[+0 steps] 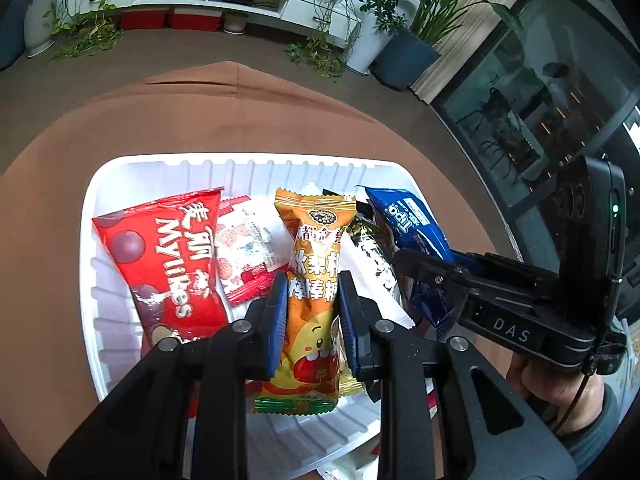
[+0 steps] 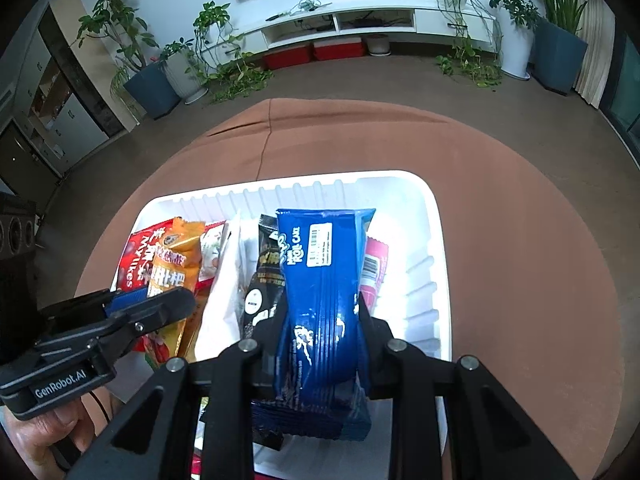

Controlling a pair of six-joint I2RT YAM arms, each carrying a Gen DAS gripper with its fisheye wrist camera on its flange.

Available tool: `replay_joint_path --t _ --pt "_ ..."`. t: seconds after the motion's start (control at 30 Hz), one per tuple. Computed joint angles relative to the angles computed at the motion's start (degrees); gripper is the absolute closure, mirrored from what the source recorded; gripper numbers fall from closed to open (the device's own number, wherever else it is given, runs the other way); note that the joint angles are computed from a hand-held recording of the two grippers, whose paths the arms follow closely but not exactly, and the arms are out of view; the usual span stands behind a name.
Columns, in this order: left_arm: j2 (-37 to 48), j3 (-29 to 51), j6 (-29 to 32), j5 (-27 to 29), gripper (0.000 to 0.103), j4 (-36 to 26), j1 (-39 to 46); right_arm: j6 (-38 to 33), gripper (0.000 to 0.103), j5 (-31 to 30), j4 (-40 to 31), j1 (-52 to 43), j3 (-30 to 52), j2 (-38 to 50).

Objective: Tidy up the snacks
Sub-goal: 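Carry the orange bar and blue packet into the white tray with both tools, then open both tools to release the snacks in the tray and withdraw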

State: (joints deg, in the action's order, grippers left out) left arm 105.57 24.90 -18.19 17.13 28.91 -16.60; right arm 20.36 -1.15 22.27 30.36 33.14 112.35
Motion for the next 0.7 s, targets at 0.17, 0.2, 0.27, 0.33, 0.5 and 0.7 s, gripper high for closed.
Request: replay_joint_path --t 0.17,0.2,0.27,0.33,0.5,0.7 --pt "-0.8 0.2 -0.1 -0.6 0.08 -1.4 -0.1 -0.9 0.073 0.9 -0.1 0.8 0.4 0.7" --pt "-0.7 0.4 -0.2 -0.8 0.079 -1.6 -0.2 -0.8 0.072 0.7 0.3 0.6 0.2 0.9" --pt "0.1 0.7 -0.3 -1.1 0.077 -1.1 -0.5 -0.5 0.072 0.3 0.7 0.3 -0.1 0.7" --pt "0.4 -0.1 0.0 -1.4 0.066 -0.3 -0.1 -0.4 0.071 0.5 0.7 0.5 -0.4 0.4" --pt "-1.3 -1.8 0.6 -1.1 0.037 1.0 -0.4 -0.4 0.04 -0.2 1.3 0.8 -2.2 -1.5" --pt "-7.9 -5.0 -0.2 -3.9 0.013 -0.5 -2.1 0.0 0.024 -1.6 3.2 -0.1 -7.9 -8.1"
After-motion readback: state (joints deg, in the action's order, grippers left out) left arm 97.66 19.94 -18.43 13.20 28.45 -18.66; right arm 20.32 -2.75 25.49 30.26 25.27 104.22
